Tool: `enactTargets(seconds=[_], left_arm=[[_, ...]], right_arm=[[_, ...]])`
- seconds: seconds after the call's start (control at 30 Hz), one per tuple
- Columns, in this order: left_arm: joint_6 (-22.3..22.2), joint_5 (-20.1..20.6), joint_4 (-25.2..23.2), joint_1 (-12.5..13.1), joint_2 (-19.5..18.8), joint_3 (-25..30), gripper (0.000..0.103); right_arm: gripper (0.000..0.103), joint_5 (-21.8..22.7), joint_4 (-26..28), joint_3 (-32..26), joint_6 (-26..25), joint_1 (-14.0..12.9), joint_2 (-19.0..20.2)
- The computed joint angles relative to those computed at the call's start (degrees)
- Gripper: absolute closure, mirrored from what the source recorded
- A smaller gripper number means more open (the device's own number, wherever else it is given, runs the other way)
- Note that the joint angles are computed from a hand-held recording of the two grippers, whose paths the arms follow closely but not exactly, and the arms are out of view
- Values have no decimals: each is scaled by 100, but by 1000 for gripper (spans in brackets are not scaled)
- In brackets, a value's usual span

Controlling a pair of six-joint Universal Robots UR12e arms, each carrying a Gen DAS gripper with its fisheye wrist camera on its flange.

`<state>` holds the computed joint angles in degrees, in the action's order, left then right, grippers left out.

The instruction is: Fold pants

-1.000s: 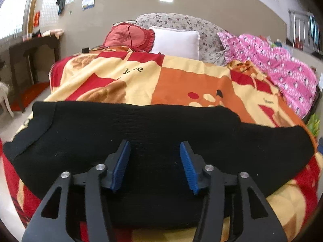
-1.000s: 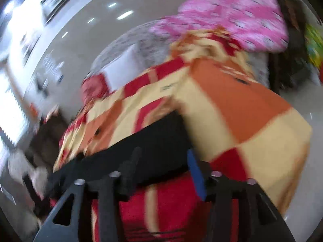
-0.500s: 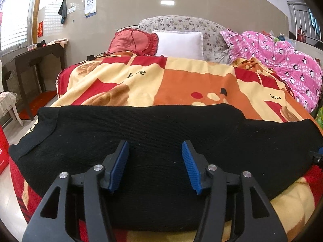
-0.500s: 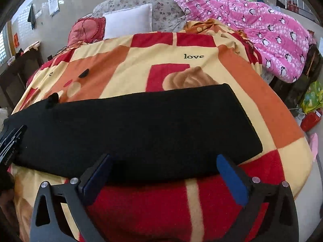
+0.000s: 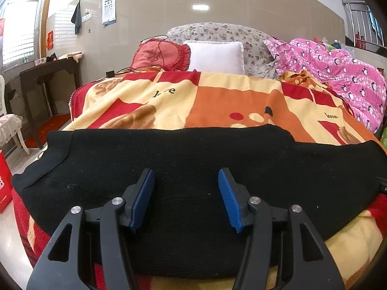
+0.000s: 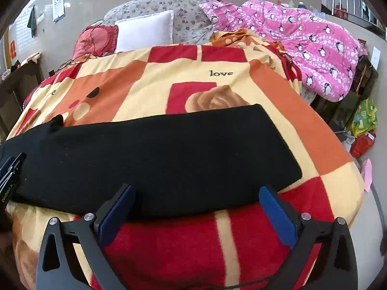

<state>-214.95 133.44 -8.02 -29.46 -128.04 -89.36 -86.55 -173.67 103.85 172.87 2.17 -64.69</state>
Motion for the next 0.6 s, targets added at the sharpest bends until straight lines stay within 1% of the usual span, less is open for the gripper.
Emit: enactTargets(seconds=[0.1, 0.33, 0.47, 0.53, 0.6], left_arm=[[0, 3, 7, -2, -6, 4, 48], [-2, 5, 12, -3, -8, 4, 48], [-1, 6, 24, -4, -9, 3, 48], [2, 1, 41, -5, -12, 6, 48], [14, -8, 93, -8, -19, 3, 48]], right_arm=[[1, -217, -202, 59, -17, 31, -7], [1, -448, -481, 126, -73, 61, -9], [1, -345, -521, 146, 7, 12, -21], [1, -164, -559, 177, 148, -61, -42], [1, 66, -681, 238, 412, -169, -83]])
